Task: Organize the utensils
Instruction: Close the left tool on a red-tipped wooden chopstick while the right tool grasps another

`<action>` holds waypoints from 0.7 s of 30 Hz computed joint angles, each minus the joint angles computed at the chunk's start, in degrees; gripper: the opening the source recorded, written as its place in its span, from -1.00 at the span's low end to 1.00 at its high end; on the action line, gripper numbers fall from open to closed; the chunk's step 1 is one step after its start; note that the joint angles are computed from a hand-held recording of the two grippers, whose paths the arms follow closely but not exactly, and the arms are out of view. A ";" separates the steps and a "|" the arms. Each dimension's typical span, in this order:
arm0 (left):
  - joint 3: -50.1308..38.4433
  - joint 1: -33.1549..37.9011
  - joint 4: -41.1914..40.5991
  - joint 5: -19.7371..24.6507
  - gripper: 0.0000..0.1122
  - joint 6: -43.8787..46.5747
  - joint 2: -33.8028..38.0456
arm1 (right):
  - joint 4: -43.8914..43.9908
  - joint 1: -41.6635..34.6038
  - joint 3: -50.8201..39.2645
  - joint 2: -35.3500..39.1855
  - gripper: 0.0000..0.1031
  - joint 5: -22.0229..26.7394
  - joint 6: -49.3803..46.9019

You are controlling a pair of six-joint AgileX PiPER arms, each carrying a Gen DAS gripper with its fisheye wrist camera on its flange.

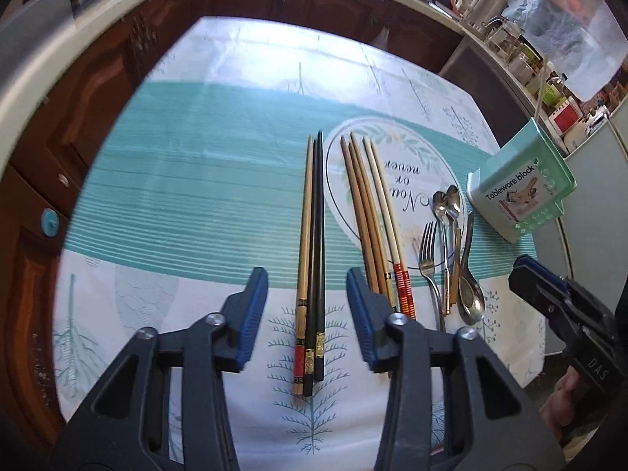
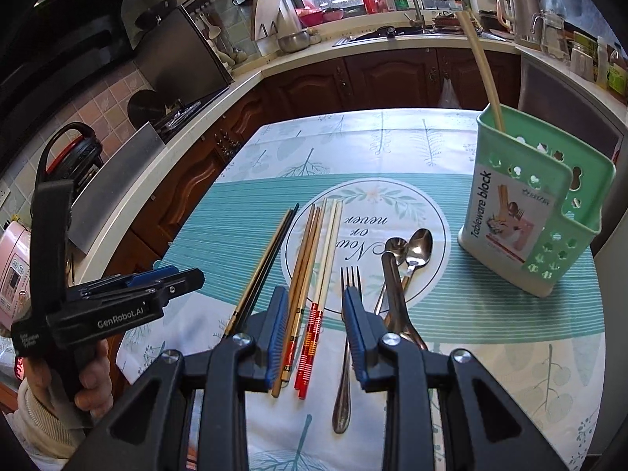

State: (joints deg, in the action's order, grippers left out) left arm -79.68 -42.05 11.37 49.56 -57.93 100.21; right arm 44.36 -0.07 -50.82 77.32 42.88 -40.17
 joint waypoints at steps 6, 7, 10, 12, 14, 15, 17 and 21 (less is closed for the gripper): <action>0.78 6.62 -13.48 -3.11 -0.74 11.81 3.49 | 0.46 0.86 -0.83 3.85 -0.44 0.45 0.31; -0.04 7.01 -14.75 -2.73 -0.74 13.65 4.41 | 0.51 1.04 -0.97 4.39 -0.44 0.51 0.43; -2.69 6.79 -15.04 -0.86 -0.79 15.43 6.90 | 0.90 1.42 -1.20 5.51 -0.44 0.42 0.21; -4.74 6.43 -14.43 0.66 -0.81 15.58 8.64 | 1.18 1.57 -1.48 6.17 -0.44 0.51 0.12; -5.89 6.14 -14.10 1.56 -0.82 15.70 9.69 | 1.47 1.72 -1.76 6.88 -0.44 0.50 -0.07; -6.46 6.14 -14.10 2.07 -0.82 15.92 10.22 | 1.53 1.78 -1.95 7.22 -0.44 0.52 -0.08; -7.90 6.08 -13.63 3.32 -0.83 15.75 11.46 | 2.08 1.75 -2.06 7.74 -0.44 0.62 -0.50; -10.33 5.88 -12.62 5.05 -0.87 15.33 13.63 | 2.69 1.68 -2.19 8.67 -0.44 0.90 -1.15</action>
State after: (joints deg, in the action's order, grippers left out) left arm -90.01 -36.17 -1.26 54.61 -42.59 113.84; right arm 47.06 1.61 -53.01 85.99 43.78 -41.32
